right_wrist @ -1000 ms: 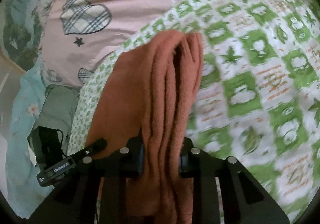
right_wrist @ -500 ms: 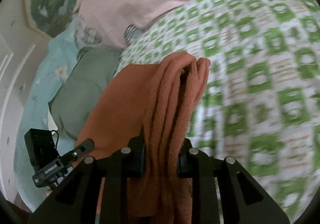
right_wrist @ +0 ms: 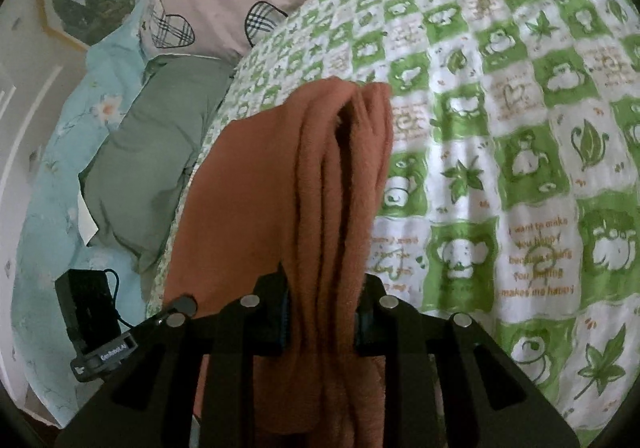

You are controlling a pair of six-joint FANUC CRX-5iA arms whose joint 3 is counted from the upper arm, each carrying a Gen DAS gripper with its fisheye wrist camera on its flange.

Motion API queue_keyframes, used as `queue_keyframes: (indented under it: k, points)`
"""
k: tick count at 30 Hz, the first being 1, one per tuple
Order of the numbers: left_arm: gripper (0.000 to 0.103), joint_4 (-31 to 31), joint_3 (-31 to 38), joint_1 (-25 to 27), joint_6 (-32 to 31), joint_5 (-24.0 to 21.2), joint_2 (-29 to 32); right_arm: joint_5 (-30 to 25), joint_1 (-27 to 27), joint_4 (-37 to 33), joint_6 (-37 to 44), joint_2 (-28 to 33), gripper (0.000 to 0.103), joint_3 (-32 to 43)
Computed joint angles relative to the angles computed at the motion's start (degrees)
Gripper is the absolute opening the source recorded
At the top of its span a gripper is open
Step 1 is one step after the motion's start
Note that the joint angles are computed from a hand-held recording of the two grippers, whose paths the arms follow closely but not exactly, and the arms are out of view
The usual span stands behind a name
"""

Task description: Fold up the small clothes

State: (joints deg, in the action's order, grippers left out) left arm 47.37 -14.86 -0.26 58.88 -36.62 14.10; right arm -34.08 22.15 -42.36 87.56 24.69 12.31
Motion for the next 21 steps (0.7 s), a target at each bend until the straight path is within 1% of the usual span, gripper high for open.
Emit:
queue_keyframes:
  k: [1,2,3,4,5,7,9,10,12,13,14,16,17,18,19,21]
  points:
    - [0.038,-0.47,0.21,0.11,0.73,-0.26,0.13,0.15,0.22,0.77,-0.8,-0.04,0.029,-0.15]
    - [0.039,-0.62,0.32,0.45,1.3,-0.96,0.1,0.23,0.49,1.83,-1.83,-0.19,0.034,-0.39]
    - [0.039,-0.35,0.35,0.92,1.41,-1.88,-0.01,0.14,1.01,4.2,-4.23,-0.33,0.037,-0.49]
    - [0.042,-0.85,0.39,1.37,2.1,-2.28,-0.43,0.5,1.83,8.07,-7.99,-0.75,0.046,-1.03]
    - [0.043,-1.53,0.29,1.68,2.81,-1.99,-1.1,1.4,2.57,11.55,-11.28,-1.38,0.051,-1.89]
    - [0.043,-1.74,-0.59,2.19,2.77,-0.19,-2.98,4.6,3.81,17.83,-16.53,-3.31,0.052,-4.43]
    - [0.043,1.45,-2.57,2.27,-0.7,2.09,-5.01,8.06,5.16,24.48,-21.27,-5.01,0.052,-6.8]
    - [0.041,3.04,-3.04,2.23,-2.47,2.24,-5.44,8.66,5.35,25.14,-20.88,-5.24,0.052,-6.71]
    - [0.041,6.77,-3.74,1.82,-7.05,1.48,-5.87,7.29,4.97,22.7,-16.92,-4.26,0.052,-3.85]
    - [0.041,8.42,-3.98,1.45,-9.2,1.04,-5.93,5.72,4.76,22.07,-16.08,-3.17,0.048,-2.0]
    - [0.041,9.66,-4.24,1.04,-11.06,0.84,-6.0,4.35,4.83,23.0,-16.74,-2.04,0.044,-0.53]
    - [0.041,11.17,-4.02,0.4,-14.49,-0.39,-5.42,0.7,4.9,24.45,-18.21,1.28,0.042,3.41]
    - [0.041,10.95,-3.93,0.08,-15.01,-0.73,-5.18,-1.91,4.36,22.86,-17.29,3.19,0.035,6.06]
    - [0.041,10.85,-3.61,-0.17,-15.99,-1.54,-4.45,-3.04,4.21,22.18,-16.99,4.17,0.027,7.28]
    - [0.04,10.21,-3.2,-0.35,-15.89,-2.32,-3.92,-3.52,4.12,21.71,-16.56,4.71,0.017,8.07]
    - [0.035,7.25,-1.32,-0.32,-14.06,-4.61,-2.23,-0.73,4.06,20.21,-14.4,2.99,0.015,6.43]
